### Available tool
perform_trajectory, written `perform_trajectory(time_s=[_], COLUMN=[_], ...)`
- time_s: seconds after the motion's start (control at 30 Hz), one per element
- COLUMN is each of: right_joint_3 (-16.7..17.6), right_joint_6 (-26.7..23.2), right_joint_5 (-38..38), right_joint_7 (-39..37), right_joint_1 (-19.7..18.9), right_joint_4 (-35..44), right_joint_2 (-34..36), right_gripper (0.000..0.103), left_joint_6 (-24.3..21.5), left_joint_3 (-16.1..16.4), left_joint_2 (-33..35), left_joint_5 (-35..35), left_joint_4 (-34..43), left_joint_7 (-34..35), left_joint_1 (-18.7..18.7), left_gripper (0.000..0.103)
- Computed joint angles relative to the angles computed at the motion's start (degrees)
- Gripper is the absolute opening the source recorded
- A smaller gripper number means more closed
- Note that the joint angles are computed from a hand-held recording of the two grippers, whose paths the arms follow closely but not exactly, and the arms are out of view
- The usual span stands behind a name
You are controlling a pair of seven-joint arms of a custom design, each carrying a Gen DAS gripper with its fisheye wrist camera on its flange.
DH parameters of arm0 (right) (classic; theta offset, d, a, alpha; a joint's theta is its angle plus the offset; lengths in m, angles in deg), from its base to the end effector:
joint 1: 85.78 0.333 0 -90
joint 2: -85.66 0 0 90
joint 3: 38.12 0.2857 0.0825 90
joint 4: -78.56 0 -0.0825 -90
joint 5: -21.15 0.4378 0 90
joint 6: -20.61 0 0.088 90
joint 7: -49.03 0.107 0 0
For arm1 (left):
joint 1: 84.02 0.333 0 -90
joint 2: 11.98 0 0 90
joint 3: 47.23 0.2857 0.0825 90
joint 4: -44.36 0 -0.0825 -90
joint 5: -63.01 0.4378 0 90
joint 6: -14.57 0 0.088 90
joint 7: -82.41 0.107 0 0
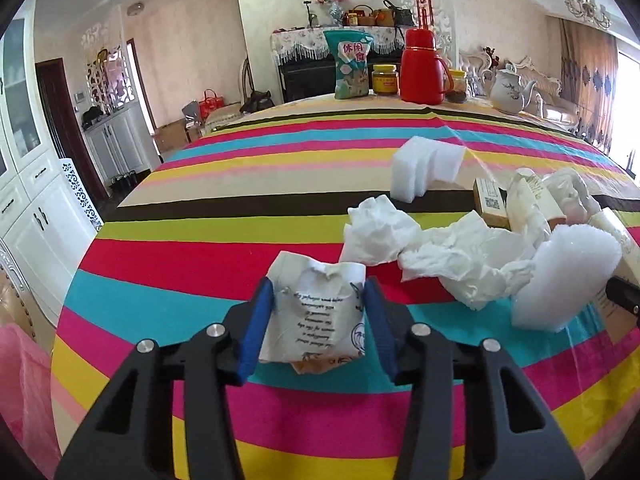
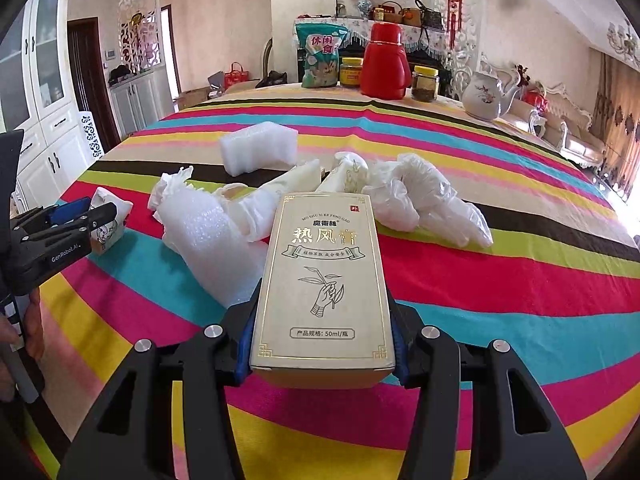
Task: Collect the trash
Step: 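Grasp the crumpled paper bag with the left tool while the right tool grasps the cream box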
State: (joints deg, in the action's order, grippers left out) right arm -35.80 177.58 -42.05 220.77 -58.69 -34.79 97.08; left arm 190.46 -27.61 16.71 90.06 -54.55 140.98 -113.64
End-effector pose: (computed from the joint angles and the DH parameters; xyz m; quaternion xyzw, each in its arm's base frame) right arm 0.5611 0.3556 0.3539 -0.6481 0.6451 -0.2783 0.2938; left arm 0.7147 -0.1945 0.3421 -0.5719 0.6974 -0.2868 0.3231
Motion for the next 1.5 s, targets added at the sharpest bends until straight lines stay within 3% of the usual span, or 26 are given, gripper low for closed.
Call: perform_trajectory(time_s=[0.1,0.17,0.2,0.37,0.5,0.57,0.6,0.63,0.7,0.73,0.87,0.93,1.0,1.07,1.1,1.17,1.23,1.27,1.3,1.37,1.4,1.5], right_joint_3=[0.0,-0.1,-0.1,-0.2,-0.4,-0.6,-0.7,-0.7,-0.6,-0.5,-0.1,0.0,-0.1,-0.1,-0.2,-0.2,-0.4,-0.5,-0.5,-0.4,-0.4,-0.1], right_joint_6=[0.4,0.5,0.7,1.1,0.9,1.0,1.0,1.0,1.3,1.2,1.6,1.7,1.8,1.8,1.8,1.8,1.9,2.1,2.2,2.3,2.2,2.1], right_joint_5=[0.7,0.8,0.8,1.2,0.2,-1.3,-2.4,-3.4,-4.4,-4.4,-3.1,-2.6,-2.6,-2.6,-2.7,-3.0,-4.5,-5.7,-6.4,-8.1,-9.0,-10.5], right_joint_7=[-0.5,-0.6,-0.6,-0.9,-0.3,1.0,2.1,3.1,4.0,4.1,3.2,2.5,2.5,2.4,2.5,2.8,4.3,5.5,6.2,7.8,8.7,10.4], right_joint_1=[-0.2,-0.1,-0.1,-0.1,0.2,0.3,0.5,0.5,0.2,0.1,-0.5,-0.5,-0.4,-0.3,-0.3,-0.3,-0.1,0.0,0.0,-0.1,-0.1,-0.4], right_joint_4=[0.0,0.1,0.1,0.1,0.2,0.1,-0.1,-0.2,-0.3,-0.4,-0.2,-0.1,0.0,0.0,-0.1,-0.1,-0.3,-0.5,-0.5,-0.7,-0.7,-0.9], right_joint_2=[0.1,0.2,0.2,0.3,0.2,0.0,-0.2,-0.4,-0.7,-0.7,-0.4,-0.2,-0.2,-0.2,-0.3,-0.4,-0.7,-0.9,-1.1,-1.4,-1.6,-1.9], right_gripper=[0.049,0.049,0.049,0.05,0.049,0.049,0.049,0.049,0.049,0.049,0.049,0.049,0.049,0.049,0.049,0.049,0.049,0.049,0.049,0.049,0.049,0.049], left_joint_6=[-3.2,-6.1,-6.3,-8.8,-6.4,-3.8,-2.3,-1.5,-0.1,-0.2,-1.5,-3.4,-6.9,-7.2,-6.5,-4.8,-1.2,0.6,1.6,2.7,4.1,7.1], left_joint_3=[-2.0,-6.4,-8.6,-12.8,-13.5,-10.2,-7.6,-7.0,-10.7,-11.0,-3.1,-5.0,-9.9,-13.8,-14.2,-11.6,-5.6,-5.5,-7.5,-13.7,-14.0,-8.7], left_joint_2=[0.5,1.1,1.1,2.0,1.7,1.4,1.0,0.8,0.2,0.3,2.0,2.3,2.8,2.8,2.6,1.9,1.0,0.3,-0.3,-1.2,-1.6,-2.1], left_joint_5=[-0.9,-3.0,-4.3,-7.3,-8.2,-7.0,-2.3,-1.7,-8.6,-8.2,-5.5,-5.9,-8.8,-11.6,-12.1,-11.5,-5.4,-4.2,-7.0,-13.1,-12.8,-13.0], left_joint_4=[1.3,3.0,3.2,4.8,3.9,3.0,2.4,2.1,1.0,1.2,2.7,3.6,5.2,5.3,4.9,3.6,1.6,0.6,-0.2,-1.3,-1.9,-3.3], left_joint_7=[0.9,3.5,4.7,7.8,8.5,6.9,2.5,2.0,8.9,8.6,5.3,6.6,9.8,12.0,12.2,11.3,4.7,4.1,7.0,13.6,13.7,13.1], left_joint_1=[1.6,5.4,7.5,11.2,11.8,8.9,6.9,6.4,9.0,9.3,2.1,3.6,7.8,11.5,12.0,9.8,4.8,4.8,6.3,11.3,11.5,6.5], left_gripper=[0.056,0.072,0.072,0.075,0.066,0.056,0.053,0.052,0.052,0.052,0.054,0.06,0.069,0.069,0.068,0.061,0.052,0.051,0.051,0.05,0.05,0.05])
